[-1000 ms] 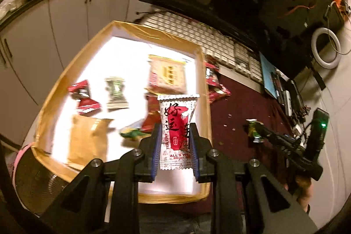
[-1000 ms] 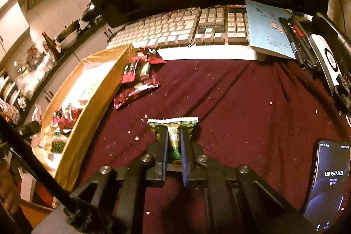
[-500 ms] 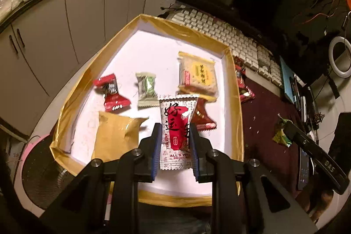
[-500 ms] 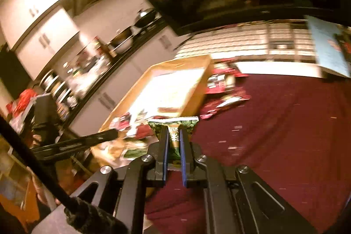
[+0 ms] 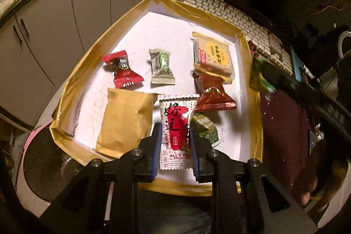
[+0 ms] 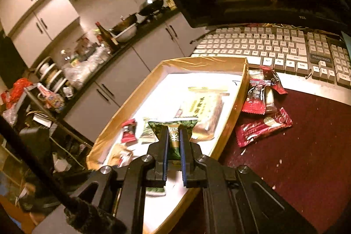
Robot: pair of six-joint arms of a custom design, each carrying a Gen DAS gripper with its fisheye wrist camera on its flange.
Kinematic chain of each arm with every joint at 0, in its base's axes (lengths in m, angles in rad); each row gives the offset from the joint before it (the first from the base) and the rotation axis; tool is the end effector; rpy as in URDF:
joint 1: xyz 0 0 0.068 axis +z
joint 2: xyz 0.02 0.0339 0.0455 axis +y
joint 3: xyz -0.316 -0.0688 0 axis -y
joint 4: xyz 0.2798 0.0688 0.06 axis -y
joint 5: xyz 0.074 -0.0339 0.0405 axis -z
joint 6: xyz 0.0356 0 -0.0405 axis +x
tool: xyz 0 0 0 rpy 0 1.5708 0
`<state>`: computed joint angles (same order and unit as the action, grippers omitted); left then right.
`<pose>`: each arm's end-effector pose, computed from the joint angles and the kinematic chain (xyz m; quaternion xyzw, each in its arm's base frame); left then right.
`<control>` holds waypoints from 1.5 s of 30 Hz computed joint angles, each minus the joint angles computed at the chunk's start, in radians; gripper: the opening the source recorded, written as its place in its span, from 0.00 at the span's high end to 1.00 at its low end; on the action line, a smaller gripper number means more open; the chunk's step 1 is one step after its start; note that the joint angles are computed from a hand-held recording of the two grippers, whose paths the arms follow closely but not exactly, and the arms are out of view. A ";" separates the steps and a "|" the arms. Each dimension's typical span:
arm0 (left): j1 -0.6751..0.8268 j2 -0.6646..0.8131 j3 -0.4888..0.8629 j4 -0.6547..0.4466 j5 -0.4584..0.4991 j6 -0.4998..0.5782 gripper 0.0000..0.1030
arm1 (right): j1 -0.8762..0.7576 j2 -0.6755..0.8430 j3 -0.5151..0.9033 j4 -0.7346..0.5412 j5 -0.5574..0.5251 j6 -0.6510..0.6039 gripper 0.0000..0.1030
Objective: Organize snacks
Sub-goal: 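Lower both held snacks into the tray and open both tools, then move the right tool toward the red candy packets beside the tray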
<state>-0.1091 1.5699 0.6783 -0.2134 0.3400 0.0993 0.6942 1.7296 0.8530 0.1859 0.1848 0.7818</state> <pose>0.2875 -0.0434 0.1534 0.1386 0.9497 -0.1657 0.2267 0.2956 0.2375 0.1794 0.0787 0.8983 0.2236 0.3700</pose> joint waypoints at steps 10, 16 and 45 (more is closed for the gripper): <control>-0.014 0.010 0.001 -0.006 -0.035 0.009 0.75 | 0.017 0.097 0.129 -0.146 0.059 -0.051 0.93; 0.001 0.027 0.020 -0.016 -0.024 -0.021 0.74 | 0.013 0.132 0.154 -0.167 0.045 -0.050 0.89; -0.197 -0.242 -0.111 0.087 0.030 -0.088 0.37 | -0.271 -0.189 -0.297 0.102 -0.191 0.177 0.43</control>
<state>-0.3058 1.3280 0.5668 -0.1265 0.3702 0.0117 0.4229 1.5407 0.5561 0.2878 -0.0061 0.9592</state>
